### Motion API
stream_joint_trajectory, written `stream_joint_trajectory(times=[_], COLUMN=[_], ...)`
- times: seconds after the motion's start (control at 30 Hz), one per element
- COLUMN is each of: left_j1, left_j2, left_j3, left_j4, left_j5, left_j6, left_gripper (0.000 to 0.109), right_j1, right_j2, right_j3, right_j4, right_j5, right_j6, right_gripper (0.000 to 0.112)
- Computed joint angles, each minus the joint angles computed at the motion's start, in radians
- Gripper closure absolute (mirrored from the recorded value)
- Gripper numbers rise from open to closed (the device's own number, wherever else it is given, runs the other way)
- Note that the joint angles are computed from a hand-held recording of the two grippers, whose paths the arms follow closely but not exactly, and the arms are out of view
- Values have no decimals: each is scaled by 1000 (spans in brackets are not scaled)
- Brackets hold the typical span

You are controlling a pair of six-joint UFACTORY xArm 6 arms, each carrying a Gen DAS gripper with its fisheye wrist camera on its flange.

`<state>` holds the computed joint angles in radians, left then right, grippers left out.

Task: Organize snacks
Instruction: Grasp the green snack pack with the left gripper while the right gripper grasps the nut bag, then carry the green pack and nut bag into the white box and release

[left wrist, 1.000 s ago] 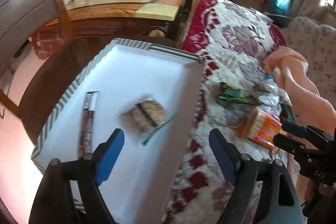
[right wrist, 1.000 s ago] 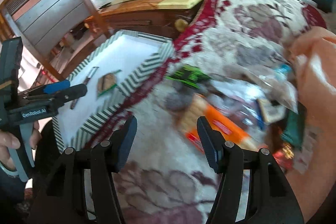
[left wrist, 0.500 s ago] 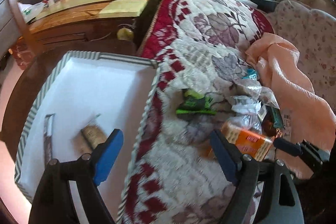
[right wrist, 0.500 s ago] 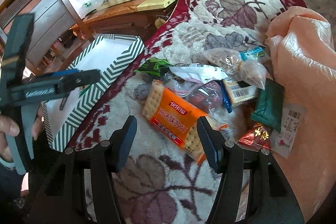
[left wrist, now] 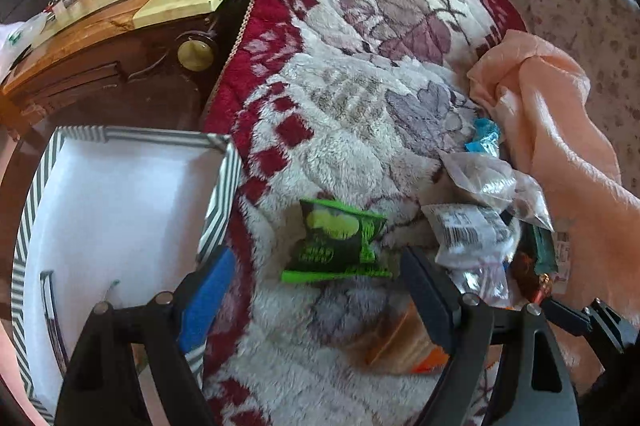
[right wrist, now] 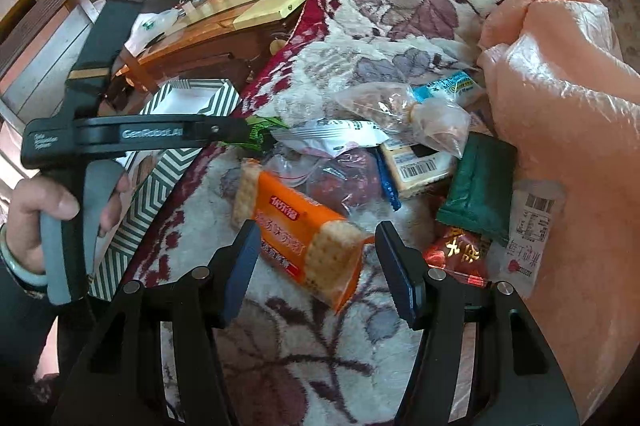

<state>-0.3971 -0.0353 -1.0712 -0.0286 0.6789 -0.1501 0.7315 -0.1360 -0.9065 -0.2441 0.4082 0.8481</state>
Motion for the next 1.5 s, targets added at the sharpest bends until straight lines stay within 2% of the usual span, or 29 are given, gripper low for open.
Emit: stream_joint_trajectory(times=[0.23,0.27,0.3,0.37,0.57,0.7,0.77,0.9,0.97,1.07,1.2,1.3,1.37,1.43,1.5], left_j1=[-15,-17,-17,-16,-15,-12,-14,-14,-13,-12,-14,-10,-5,0,2], left_j2=[77,83,90,105,89,65,47,18,5,0,-1,-6,-9,-6,-6], left_j3=[-60,-63,-65,-77,-46,-28,-18,-3,2,2,3,8,10,9,11], left_j4=[41,47,46,22,48,48,58,60,54,42,36,35,34,37,36], left_j5=[28,27,26,40,-10,-33,-39,-51,-50,-49,-41,-39,-37,-34,-33], left_j6=[-3,-6,-3,20,-11,-22,-24,-25,-18,-9,2,5,5,1,-3], left_gripper=[22,27,41,60,67,68,68,68,68,68,68,68,68,68,68], right_j1=[-13,-15,-16,-19,-34,-56,-73,-100,-112,-122,-136,-145,-151,-163,-171], right_j2=[2,4,4,5,2,9,25,79,116,208,299,369,374,362,348], right_j3=[7,6,6,7,10,-9,-40,-123,-176,-308,-406,-471,-453,-413,-395], right_j4=[30,35,38,41,37,30,-17,-76,-73,-38,53,111,141,180,200], right_j5=[-6,-5,-4,-5,-9,-10,1,28,56,163,187,239,210,162,157], right_j6=[-17,-22,-26,-32,-25,-17,10,11,-35,-166,-322,-403,-433,-432,-420], right_gripper=[53,53,53,53,53,53,53,46,46,45,44,44,44,50,69])
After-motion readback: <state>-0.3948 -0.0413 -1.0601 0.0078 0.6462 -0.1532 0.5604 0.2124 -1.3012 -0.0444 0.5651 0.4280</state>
